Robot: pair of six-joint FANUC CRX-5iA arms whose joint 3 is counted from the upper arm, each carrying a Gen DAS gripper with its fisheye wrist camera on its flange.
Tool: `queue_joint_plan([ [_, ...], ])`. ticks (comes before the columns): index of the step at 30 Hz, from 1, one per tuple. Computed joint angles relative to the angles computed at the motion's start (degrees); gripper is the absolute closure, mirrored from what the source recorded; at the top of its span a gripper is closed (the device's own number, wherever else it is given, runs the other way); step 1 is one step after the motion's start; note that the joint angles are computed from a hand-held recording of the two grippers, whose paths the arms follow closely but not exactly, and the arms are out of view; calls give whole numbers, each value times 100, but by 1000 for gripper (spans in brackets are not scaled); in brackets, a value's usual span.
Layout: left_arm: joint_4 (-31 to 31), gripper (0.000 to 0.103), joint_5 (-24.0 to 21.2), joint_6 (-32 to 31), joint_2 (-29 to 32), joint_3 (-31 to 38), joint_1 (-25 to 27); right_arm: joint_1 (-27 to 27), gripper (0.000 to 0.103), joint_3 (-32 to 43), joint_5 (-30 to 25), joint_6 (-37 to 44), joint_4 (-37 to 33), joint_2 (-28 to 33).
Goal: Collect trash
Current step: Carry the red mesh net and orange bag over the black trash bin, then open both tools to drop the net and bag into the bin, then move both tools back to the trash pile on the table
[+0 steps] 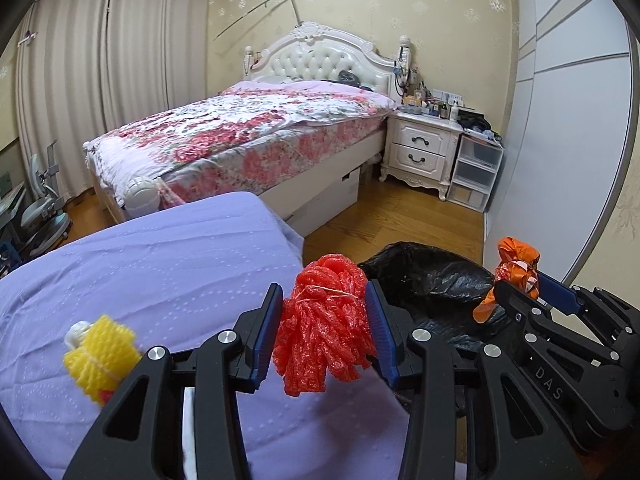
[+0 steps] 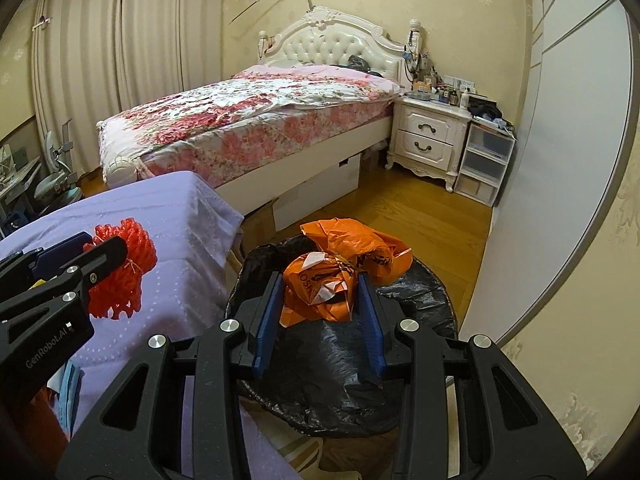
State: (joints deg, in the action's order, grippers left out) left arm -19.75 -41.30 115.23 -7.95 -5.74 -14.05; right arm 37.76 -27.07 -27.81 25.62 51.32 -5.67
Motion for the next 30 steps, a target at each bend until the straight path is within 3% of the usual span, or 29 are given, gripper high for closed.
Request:
queue_joint_plan([
  [13,150,60,-26,-350,848,562,-120,-210,66,436,-76,108,-385,449],
  [23,-86,31,-140,-169,1038,722,-195,-372,56,395,-75,-427,70,562],
  [30,-111,28,-137,-97,980,692,-179,-406,51,324,-142,-713,272,492],
])
